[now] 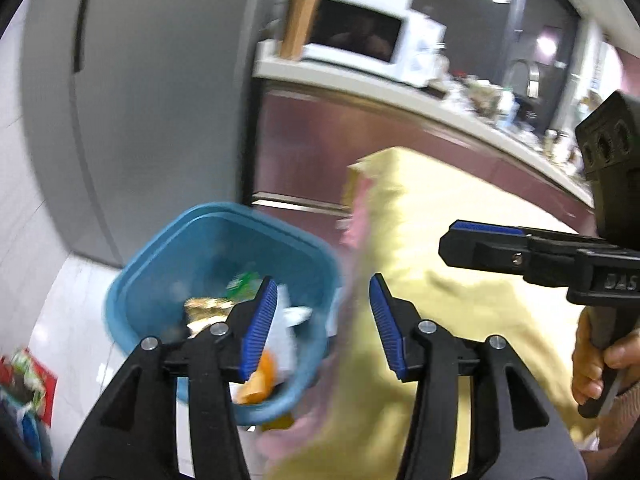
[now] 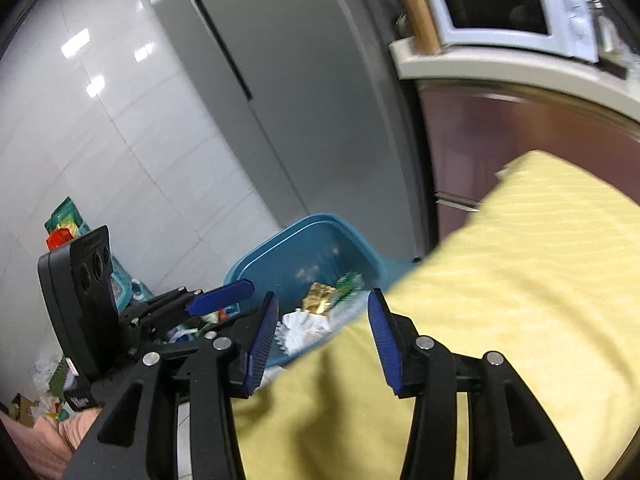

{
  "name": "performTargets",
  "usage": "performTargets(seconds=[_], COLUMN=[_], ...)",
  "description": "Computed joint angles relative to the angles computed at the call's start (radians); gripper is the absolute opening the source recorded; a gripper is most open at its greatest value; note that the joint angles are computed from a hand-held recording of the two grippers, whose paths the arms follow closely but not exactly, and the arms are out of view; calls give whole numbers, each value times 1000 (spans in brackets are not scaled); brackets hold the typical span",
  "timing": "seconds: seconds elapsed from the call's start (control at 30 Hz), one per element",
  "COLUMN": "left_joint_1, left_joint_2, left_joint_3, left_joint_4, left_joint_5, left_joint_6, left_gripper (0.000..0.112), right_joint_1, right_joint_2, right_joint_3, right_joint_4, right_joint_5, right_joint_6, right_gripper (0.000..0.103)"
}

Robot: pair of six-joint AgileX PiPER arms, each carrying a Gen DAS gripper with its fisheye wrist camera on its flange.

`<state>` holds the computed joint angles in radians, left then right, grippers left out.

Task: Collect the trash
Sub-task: 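Move both tools back over the table toward the last peel and wrapper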

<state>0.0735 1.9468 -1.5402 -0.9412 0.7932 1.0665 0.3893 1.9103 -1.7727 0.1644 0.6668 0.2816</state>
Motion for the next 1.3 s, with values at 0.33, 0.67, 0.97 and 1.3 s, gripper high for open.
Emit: performTargets(seconds=[0.33,0.67,0.97,1.3], left_joint_1=[-231,-541,-695,-804], left_joint_2=[-111,-72,126,296], left_joint_3=[107,45,-251,-544], left_joint_4=[-81,54,248,437], left_joint_5=[63,-22,47,152], left_joint_6=[115,-67,-327,-492], left_gripper=[52,54,58,61], right_joint_1=[-149,-482,-768,-891], right_joint_2=[-453,-712,-704,-549], right_joint_3=[529,831,874,820], right_joint_4=[-281,-241,-14,320], right_joint_5=[-109,-141,-179,-172], right_joint_6=[300,246,-15,-331], right_gripper=[46,47,61,64])
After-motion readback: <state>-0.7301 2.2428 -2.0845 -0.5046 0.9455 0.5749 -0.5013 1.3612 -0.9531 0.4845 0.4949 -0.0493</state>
